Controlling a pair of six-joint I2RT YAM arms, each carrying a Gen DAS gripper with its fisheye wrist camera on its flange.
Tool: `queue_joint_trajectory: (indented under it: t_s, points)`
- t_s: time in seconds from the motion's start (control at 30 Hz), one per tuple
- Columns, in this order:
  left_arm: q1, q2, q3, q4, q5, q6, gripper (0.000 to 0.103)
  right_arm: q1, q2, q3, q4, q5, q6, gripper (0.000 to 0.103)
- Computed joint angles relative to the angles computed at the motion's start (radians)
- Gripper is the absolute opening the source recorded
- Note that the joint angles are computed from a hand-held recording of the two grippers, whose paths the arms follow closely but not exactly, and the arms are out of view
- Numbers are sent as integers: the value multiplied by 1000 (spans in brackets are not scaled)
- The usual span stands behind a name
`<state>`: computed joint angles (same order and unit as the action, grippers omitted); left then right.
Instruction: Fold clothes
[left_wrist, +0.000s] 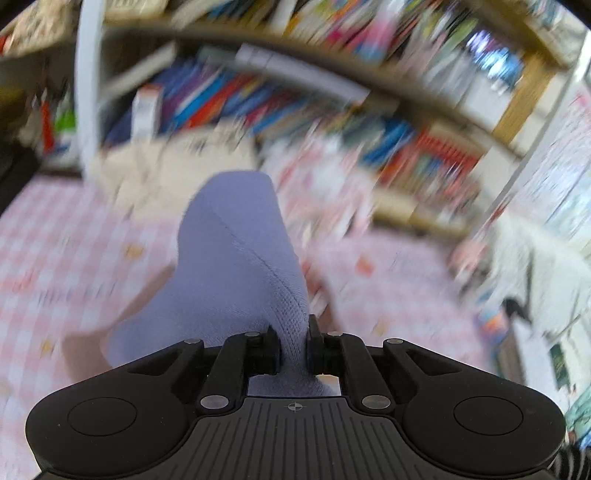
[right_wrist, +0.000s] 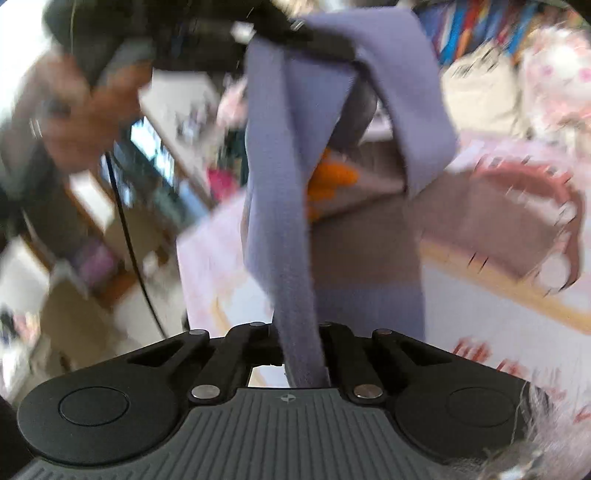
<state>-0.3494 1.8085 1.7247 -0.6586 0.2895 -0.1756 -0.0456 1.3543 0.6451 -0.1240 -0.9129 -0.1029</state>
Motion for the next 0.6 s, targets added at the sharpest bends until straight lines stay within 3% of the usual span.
queue_joint_trajectory:
  t_s: [0.1,0.23,0.33,0.43,0.5,0.6]
  points:
    - [-18,22,50,145,66,-41,10,-128,-125,-20,94,-73,149,5]
    - [-40,106,240,289,169,-102,11,-276,-284,70,133,-208,277,5]
    - [-26,151,338,478,299,-246,11,-348,-361,142,359,-300,463,5]
    - [7,118,280,786,395,-439,11,-346,-409,204,563,-275,638,5]
    - [40,83,211,924,436,-540,11,-303,-425,239,565,-233,663,5]
    - [109,29,67,984,487,-570,13,-179,-407,302,299,-172,519,5]
